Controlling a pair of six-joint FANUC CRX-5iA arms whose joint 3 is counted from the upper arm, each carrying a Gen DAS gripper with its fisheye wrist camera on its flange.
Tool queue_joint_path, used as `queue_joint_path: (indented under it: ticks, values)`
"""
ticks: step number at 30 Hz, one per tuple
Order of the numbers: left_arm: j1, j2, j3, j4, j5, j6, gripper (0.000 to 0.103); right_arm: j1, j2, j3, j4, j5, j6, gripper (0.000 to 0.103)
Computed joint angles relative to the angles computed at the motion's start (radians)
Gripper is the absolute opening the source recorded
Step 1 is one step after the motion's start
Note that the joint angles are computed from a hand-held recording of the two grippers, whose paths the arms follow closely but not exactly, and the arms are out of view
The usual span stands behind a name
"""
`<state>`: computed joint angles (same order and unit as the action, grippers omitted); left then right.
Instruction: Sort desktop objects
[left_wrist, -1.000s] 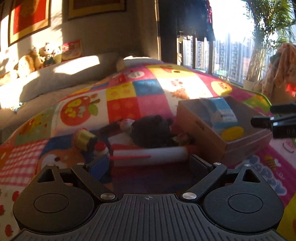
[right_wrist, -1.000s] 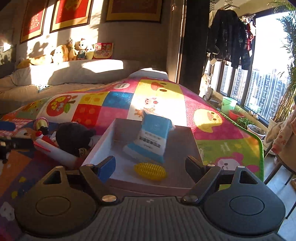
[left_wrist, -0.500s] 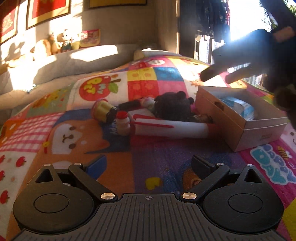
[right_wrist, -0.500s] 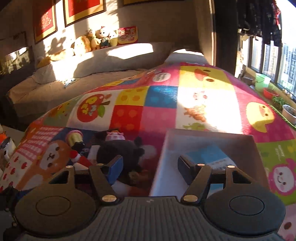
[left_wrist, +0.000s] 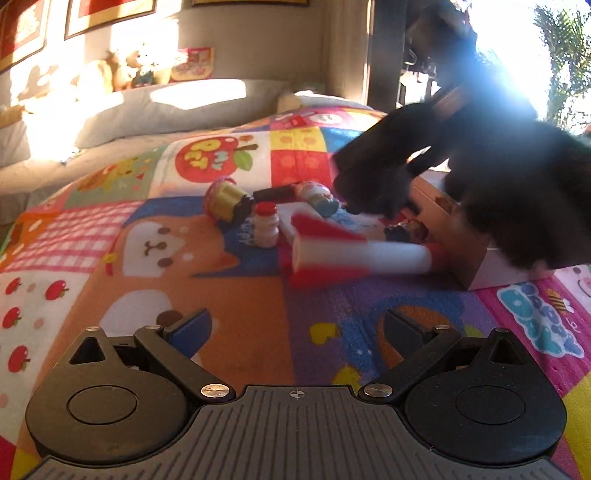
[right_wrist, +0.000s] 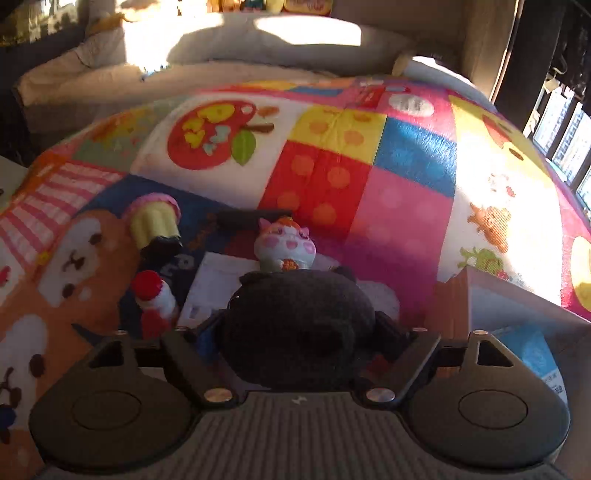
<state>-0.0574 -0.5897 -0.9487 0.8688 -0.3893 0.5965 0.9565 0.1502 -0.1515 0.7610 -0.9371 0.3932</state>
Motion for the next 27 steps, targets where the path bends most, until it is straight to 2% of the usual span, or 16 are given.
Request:
queue_joint_path:
  ticks: [5, 7, 9, 11, 13, 14, 17, 20, 21, 22, 23, 24, 25, 27]
  values:
    - [-0.033, -0.006, 0.004, -0.007, -0.004, -0.004, 0.102, 0.092, -0.32, -0.273, 0.179, 0.089, -0.22, 0.082]
    - [-0.057, -0.001, 0.007, -0.003, 0.0, -0.016, 0.102, 0.162, -0.432, -0.367, 0.246, 0.034, -0.29, 0.083]
    - [-0.094, 0.014, 0.009, 0.021, 0.019, -0.064, 0.102, 0.251, -0.513, -0.437, 0.265, -0.073, -0.33, 0.083]
    - [-0.152, 0.042, 0.014, 0.053, 0.078, -0.137, 0.102, 0.336, -0.561, -0.488, 0.248, -0.191, -0.367, 0.083]
    - [-0.199, 0.073, 0.028, 0.042, 0.146, -0.165, 0.102, 0.4, -0.588, -0.531, 0.214, -0.286, -0.42, 0.083]
    - [-0.224, 0.097, 0.039, 0.047, 0.183, -0.184, 0.102, 0.416, -0.6, -0.552, 0.199, -0.309, -0.459, 0.083]
    - [-0.248, 0.174, 0.115, -0.01, 0.188, -0.154, 0.102, 0.437, -0.622, -0.607, 0.183, -0.346, -0.574, 0.084]
    - [-0.311, 0.249, 0.168, 0.043, 0.255, -0.205, 0.102, 0.467, -0.62, -0.661, 0.225, -0.391, -0.703, 0.086]
    - [-0.311, 0.279, 0.199, 0.012, 0.251, -0.193, 0.101, 0.489, -0.624, -0.68, 0.243, -0.413, -0.75, 0.086]
    - [-0.302, 0.311, 0.238, -0.044, 0.227, -0.159, 0.089, 0.508, -0.628, -0.695, 0.262, -0.431, -0.787, 0.086]
    - [-0.284, 0.346, 0.286, -0.122, 0.184, -0.101, 0.066, 0.531, -0.636, -0.71, 0.28, -0.451, -0.825, 0.086]
    - [-0.266, 0.384, 0.339, -0.2, 0.128, -0.036, 0.059, 0.553, -0.646, -0.723, 0.293, -0.47, -0.855, 0.086]
    - [-0.256, 0.421, 0.384, -0.244, 0.086, 0.008, 0.06, 0.576, -0.654, -0.732, 0.301, -0.492, -0.881, 0.086]
    - [-0.244, 0.483, 0.439, -0.237, 0.012, 0.006, 0.065, 0.614, -0.657, -0.737, 0.299, -0.543, -0.906, 0.086]
